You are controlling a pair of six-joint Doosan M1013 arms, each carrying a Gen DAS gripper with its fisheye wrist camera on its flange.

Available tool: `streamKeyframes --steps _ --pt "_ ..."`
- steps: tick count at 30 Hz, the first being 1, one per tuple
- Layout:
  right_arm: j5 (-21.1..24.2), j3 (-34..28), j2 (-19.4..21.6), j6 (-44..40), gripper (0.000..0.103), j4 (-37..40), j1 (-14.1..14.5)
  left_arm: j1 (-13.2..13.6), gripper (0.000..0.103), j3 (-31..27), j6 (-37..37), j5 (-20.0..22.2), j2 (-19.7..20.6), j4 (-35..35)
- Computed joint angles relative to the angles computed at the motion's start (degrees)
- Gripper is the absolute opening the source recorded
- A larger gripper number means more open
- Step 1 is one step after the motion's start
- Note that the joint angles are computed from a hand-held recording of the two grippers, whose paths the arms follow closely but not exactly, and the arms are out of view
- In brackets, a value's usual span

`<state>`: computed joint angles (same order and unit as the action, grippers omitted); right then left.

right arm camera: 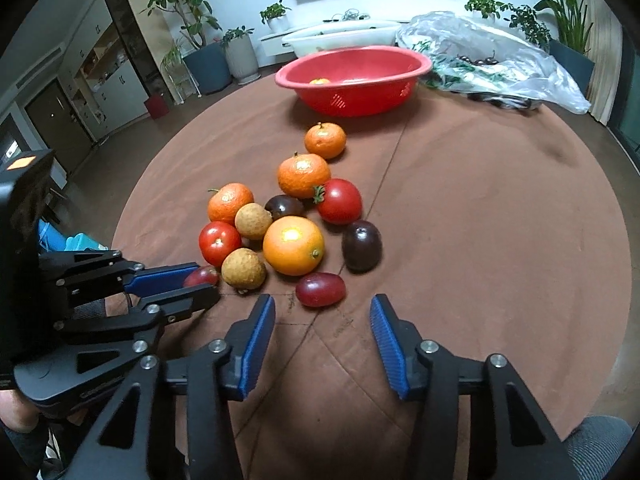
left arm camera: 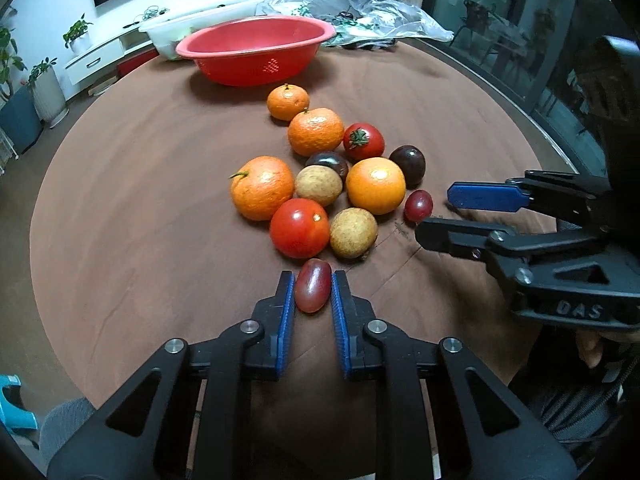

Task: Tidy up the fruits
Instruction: 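Grasp a dark red grape with the left tool while the right grasps another, then carry both grapes over the red bowl and open both tools to release them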

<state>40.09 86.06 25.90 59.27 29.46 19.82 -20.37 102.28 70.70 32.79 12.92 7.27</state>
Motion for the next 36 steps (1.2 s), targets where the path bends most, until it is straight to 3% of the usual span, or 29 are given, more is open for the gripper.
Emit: streamKeyframes --steps 13,21,36 --pt "-1.3 -1.3 1.1 3.2 0.033 -5.4 1.5 0.4 0.017 1.9 -0.9 -2.6 -1.1 -0.9" --pt "-2.7 -0.7 0.7 3.8 0.029 -8.7 2.2 0.5 0.017 2.5 -1.0 -3.5 -1.4 -1.3" --pt "-1.9 0.4 -0.8 0.1 0.029 -3.1 1.4 0.7 0.017 3.3 -1.0 -5.3 -2.3 -2.6"
